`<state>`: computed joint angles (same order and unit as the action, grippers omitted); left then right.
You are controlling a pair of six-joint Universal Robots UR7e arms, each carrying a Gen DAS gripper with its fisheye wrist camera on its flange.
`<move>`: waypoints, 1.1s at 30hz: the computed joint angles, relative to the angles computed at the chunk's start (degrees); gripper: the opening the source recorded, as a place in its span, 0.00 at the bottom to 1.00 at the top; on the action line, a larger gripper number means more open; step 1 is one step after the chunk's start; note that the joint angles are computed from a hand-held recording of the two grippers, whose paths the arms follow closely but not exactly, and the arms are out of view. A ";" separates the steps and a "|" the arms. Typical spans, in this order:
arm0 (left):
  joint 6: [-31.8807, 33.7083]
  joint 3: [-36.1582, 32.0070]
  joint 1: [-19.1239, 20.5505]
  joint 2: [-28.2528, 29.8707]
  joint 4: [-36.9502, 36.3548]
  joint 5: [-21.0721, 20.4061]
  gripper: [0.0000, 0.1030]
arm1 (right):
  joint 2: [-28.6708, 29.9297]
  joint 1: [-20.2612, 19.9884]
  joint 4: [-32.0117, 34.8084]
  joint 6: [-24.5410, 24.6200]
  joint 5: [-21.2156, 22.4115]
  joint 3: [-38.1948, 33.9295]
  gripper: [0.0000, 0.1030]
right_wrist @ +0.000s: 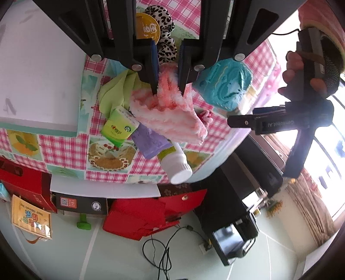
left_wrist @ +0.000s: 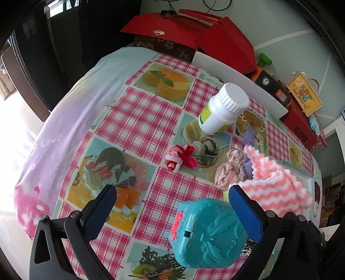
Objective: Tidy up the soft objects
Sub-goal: 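Lift the zigzag towel with the right gripper while the left gripper reaches the green cloth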
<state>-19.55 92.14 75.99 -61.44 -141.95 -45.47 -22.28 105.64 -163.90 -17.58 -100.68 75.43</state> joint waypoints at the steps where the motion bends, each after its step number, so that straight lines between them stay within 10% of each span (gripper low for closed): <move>1: 0.00 0.01 -0.18 0.00 -0.08 0.04 1.00 | -0.41 -0.17 -0.51 0.22 0.91 0.41 0.15; 15: 0.86 -1.48 -2.47 2.06 2.27 0.07 1.00 | -4.86 -1.68 -6.97 2.06 5.03 4.40 0.15; 33: 6.99 -11.27 -7.45 13.52 9.76 0.23 1.00 | -10.05 -4.34 -16.33 5.71 -3.87 8.11 0.15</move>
<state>-12.57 80.87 68.54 -47.92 -132.19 -45.24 -32.33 101.30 -180.23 -11.86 -104.56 83.54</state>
